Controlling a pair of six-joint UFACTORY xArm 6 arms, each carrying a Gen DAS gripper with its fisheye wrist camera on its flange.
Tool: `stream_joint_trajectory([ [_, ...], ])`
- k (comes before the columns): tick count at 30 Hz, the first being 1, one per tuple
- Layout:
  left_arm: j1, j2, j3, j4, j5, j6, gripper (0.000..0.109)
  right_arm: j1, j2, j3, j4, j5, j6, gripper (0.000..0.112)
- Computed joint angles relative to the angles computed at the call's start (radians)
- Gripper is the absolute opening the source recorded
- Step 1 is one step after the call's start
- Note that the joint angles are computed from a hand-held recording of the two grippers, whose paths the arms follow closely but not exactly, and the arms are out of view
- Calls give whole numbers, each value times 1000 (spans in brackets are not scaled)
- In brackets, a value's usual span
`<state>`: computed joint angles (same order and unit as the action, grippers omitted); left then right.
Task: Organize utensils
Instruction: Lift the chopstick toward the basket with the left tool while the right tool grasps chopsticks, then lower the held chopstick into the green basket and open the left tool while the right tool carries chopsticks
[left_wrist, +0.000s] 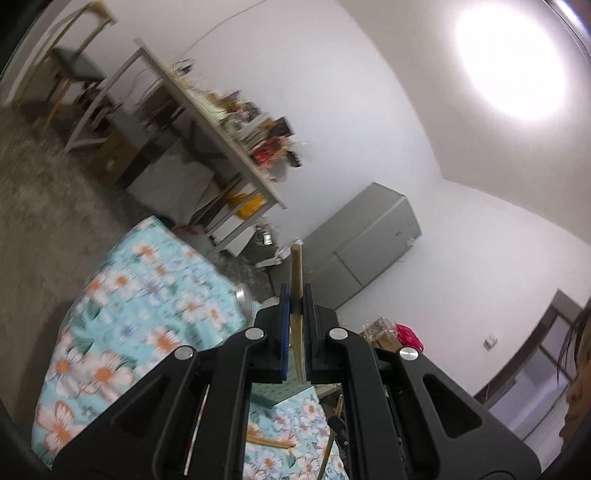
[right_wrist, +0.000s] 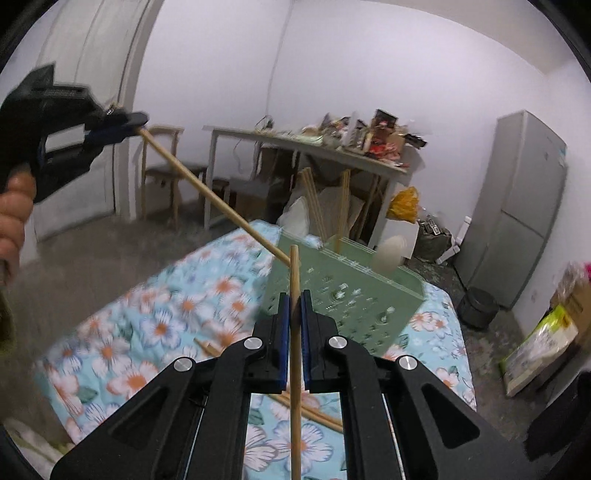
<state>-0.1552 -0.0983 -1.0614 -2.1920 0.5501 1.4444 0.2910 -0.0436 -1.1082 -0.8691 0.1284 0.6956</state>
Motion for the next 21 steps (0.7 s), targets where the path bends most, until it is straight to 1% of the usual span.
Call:
stream_joint_trajectory([
  [1, -5, -4, -8, 1, 5, 7, 5, -14, -10, 8, 46, -21, -26, 6],
  [3, -20, -4, -32, -2, 10, 27, 5, -39, -19, 11, 81, -51, -35, 6],
  [4, -29, -2, -48, -3, 10, 42, 5, -51, -26, 17, 132, -68, -69, 6],
  [6, -49, 5, -79, -8, 3, 72, 5, -69, -43, 30, 175, -91, -88, 6],
  [7, -62, 12, -98, -11, -9, 92, 5, -78, -46, 30, 176, -98, -81, 6],
  [12, -146, 87, -233, -8, -140, 198, 5, -97, -42, 32, 203, -119, -87, 6],
  [14, -186, 134, -298, -1, -213, 241, 5, -98, -43, 35, 197, -123, -81, 6],
  [16, -213, 176, -352, 11, -267, 263, 5, -101, -43, 35, 198, -125, -86, 6],
  [17, -234, 209, -393, 16, -312, 286, 5, -102, -42, 35, 198, -127, -88, 6],
  [19, -257, 246, -440, 22, -363, 316, 5, -104, -40, 39, 241, -134, -131, 6],
  [21, -281, 290, -492, 13, -408, 367, 5, -104, -36, 35, 251, -133, -139, 6],
])
